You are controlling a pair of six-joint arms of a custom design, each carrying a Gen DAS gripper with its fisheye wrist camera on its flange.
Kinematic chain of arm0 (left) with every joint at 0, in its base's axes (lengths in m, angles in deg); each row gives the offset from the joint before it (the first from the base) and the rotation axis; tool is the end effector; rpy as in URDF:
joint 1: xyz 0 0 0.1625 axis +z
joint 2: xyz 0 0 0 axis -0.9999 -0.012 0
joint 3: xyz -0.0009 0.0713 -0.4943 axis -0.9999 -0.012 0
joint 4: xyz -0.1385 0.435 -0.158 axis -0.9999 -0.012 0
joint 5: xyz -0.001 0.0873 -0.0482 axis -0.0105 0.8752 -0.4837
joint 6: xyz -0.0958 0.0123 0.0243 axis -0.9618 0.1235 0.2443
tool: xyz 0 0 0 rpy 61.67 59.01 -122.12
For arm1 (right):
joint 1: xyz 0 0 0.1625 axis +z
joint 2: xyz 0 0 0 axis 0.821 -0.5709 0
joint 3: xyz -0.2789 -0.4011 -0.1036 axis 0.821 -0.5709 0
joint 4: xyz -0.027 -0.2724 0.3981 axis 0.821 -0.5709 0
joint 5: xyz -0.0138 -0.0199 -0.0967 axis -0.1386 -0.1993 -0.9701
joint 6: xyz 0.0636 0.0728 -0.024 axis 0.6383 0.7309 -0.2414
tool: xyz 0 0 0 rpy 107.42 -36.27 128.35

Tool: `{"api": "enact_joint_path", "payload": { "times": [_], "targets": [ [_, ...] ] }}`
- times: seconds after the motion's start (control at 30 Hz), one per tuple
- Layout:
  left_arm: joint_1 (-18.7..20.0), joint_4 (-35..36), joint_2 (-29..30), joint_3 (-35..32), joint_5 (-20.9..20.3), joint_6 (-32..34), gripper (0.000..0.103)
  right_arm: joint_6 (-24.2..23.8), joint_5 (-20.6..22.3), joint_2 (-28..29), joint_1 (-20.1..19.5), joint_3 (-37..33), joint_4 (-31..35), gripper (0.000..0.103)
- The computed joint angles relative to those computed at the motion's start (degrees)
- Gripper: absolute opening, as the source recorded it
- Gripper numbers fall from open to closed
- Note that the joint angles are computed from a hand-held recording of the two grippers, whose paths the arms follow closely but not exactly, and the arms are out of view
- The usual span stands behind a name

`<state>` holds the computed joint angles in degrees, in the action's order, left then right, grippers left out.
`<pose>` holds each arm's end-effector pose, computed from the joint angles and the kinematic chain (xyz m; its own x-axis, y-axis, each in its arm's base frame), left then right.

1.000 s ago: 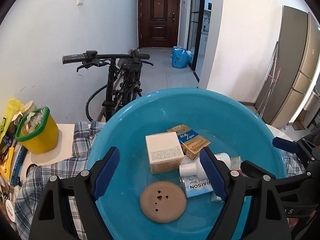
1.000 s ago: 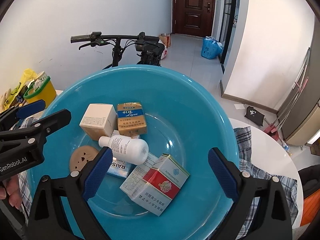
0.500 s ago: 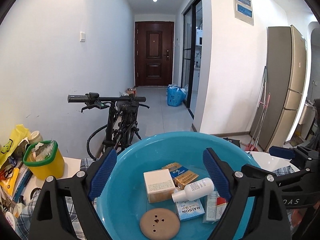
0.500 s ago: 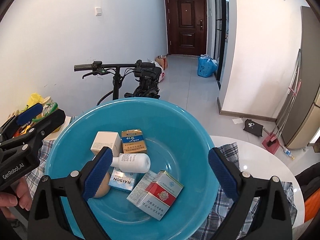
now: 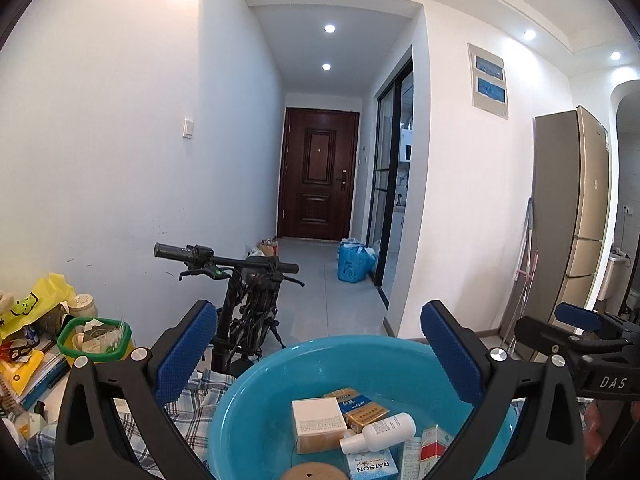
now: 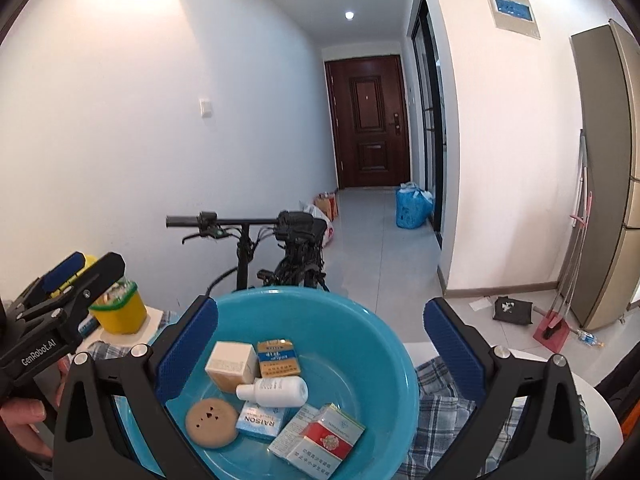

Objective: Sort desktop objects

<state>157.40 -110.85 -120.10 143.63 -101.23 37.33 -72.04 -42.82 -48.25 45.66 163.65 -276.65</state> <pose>-0.1915 -0.8563 0.1859 -0.6641 0.5283 -0.5290 0.7094 0.2219 -0.6690 0.2132 -0.7202 0.1640 -0.7465 0.3204 0.5831 -0.5022 0.3036 -0.8097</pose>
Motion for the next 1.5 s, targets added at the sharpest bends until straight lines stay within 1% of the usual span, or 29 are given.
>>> {"api": "enact_joint_path", "payload": {
  "times": [0.07, 0.17, 0.23, 0.3, 0.43, 0.53, 0.63, 0.73, 0.83, 0.97, 1.2, 1.3, 1.4, 1.5],
  "targets": [
    [0.1, -0.6, -0.4, 0.2, -0.9, -0.5, 0.103, -2.5, 3.3, 0.3, 0.1, 0.5, -4.6, 0.102],
    [0.1, -1.9, -1.4, 1.3, -2.3, -1.4, 0.103, -7.9, 7.4, 1.5, 0.6, 0.5, -12.8, 0.103],
    [-0.1, -3.9, -1.9, 2.3, -3.2, -1.2, 0.103, -10.7, 9.3, 2.3, 0.9, 0.2, -16.9, 0.103],
    [-0.3, -6.2, -2.4, 3.3, -3.5, -0.7, 0.103, -11.9, 10.2, 2.5, 1.4, 0.0, -19.6, 0.103],
    [-0.5, -10.1, -3.5, 4.9, -5.0, -0.5, 0.103, -10.3, 10.5, 1.7, 1.8, 0.7, -19.0, 0.103],
    [-0.5, -10.7, -4.3, 5.7, -6.4, -0.3, 0.103, -9.2, 10.9, 1.2, 1.8, 1.1, -19.2, 0.103],
    [-0.5, -11.1, -4.7, 6.2, -6.4, -0.3, 0.103, -9.2, 10.5, 0.8, 2.1, 1.6, -19.5, 0.103],
    [-0.4, -12.1, -4.7, 6.4, -6.9, -0.8, 0.103, -9.3, 10.9, 0.5, 2.5, 2.2, -20.1, 0.103],
    [-0.1, -13.6, -4.8, 6.6, -7.7, -2.0, 0.103, -10.8, 11.0, 0.7, 3.1, 2.3, -20.9, 0.103],
    [-0.1, -12.4, -5.6, 7.1, -8.3, -2.8, 0.103, -12.2, 11.0, 1.1, 3.5, 2.2, -22.5, 0.103],
    [-1.0, -11.5, -7.2, 9.6, -7.5, -1.9, 0.103, -9.8, 11.3, 0.3, 3.4, 3.3, -21.0, 0.103],
    [-1.2, -11.0, -7.9, 10.7, -7.6, -1.5, 0.103, -9.9, 11.6, 0.2, 3.4, 3.8, -20.7, 0.103],
    [-1.3, -9.1, -8.6, 11.2, -7.4, -1.6, 0.103, -11.5, 10.2, 0.4, 3.6, 3.6, -20.7, 0.103],
    [-1.6, -6.6, -9.2, 11.5, -6.0, -1.3, 0.103, -11.4, 9.3, 0.1, 3.7, 4.0, -20.2, 0.103]
  ]
}}
